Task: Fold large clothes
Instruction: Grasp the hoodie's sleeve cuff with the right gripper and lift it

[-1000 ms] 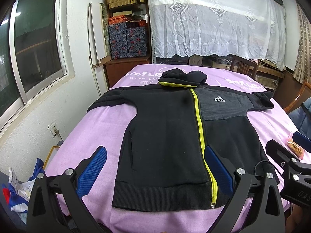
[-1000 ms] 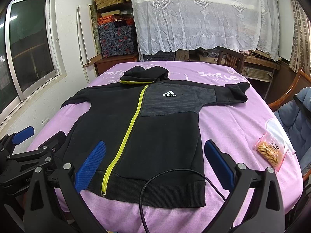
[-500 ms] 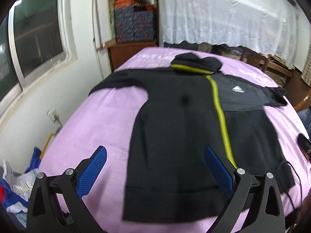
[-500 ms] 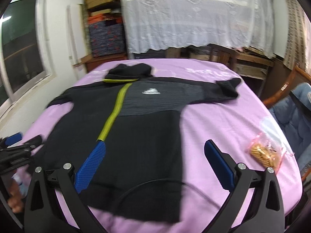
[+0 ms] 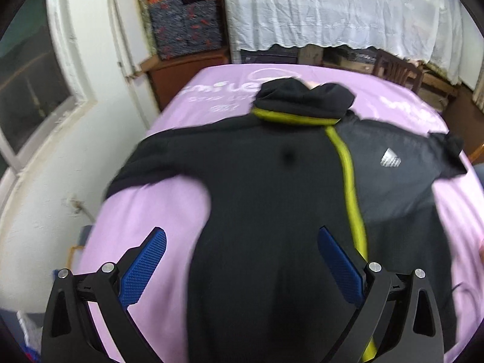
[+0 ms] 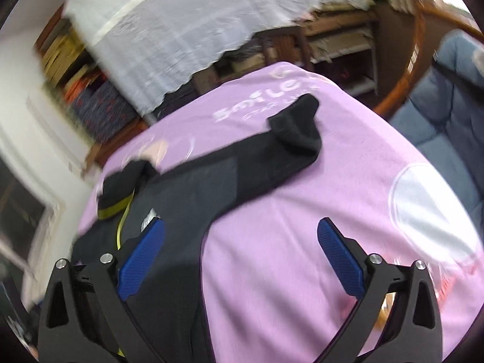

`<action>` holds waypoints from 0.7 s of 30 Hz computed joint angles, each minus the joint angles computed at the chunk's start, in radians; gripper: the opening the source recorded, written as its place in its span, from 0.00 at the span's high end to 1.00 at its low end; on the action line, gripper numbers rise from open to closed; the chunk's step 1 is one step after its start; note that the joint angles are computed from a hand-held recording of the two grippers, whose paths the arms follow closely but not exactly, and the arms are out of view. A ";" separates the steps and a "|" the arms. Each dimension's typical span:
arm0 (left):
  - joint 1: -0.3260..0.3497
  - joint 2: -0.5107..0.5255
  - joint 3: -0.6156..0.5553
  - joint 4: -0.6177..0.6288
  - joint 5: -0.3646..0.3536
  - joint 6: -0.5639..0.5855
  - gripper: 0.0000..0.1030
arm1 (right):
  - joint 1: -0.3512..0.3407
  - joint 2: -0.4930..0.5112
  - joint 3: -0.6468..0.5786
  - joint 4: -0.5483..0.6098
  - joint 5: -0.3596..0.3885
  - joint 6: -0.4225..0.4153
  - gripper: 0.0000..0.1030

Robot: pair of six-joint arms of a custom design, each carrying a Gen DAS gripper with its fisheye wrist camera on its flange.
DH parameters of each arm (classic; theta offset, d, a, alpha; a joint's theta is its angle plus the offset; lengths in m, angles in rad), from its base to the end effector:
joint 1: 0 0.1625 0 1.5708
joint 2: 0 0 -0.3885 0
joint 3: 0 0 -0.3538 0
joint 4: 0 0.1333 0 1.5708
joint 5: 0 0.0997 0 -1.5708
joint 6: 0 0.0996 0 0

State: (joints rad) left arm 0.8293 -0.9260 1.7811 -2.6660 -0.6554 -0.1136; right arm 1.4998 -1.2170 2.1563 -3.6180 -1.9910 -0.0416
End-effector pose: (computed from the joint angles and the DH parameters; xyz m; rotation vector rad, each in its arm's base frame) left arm -0.2331 -0.5688 0.1708 0.5807 2.2315 -0.7228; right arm 0.0591 -0.4747 0.2900 -0.3397 -2.3128 1.4034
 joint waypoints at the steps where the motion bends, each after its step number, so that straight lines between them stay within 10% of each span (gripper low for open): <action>1: 0.005 0.024 -0.039 0.006 -0.015 0.016 0.03 | -0.020 -0.005 -0.023 0.033 0.040 0.032 0.13; 14: 0.112 0.386 -0.527 0.006 0.069 0.298 0.03 | 0.118 0.337 -0.536 0.595 0.091 -0.214 0.28; 21: 0.218 0.487 -0.733 0.089 0.060 0.240 0.03 | 0.164 0.605 -0.949 0.963 -0.013 -0.315 0.61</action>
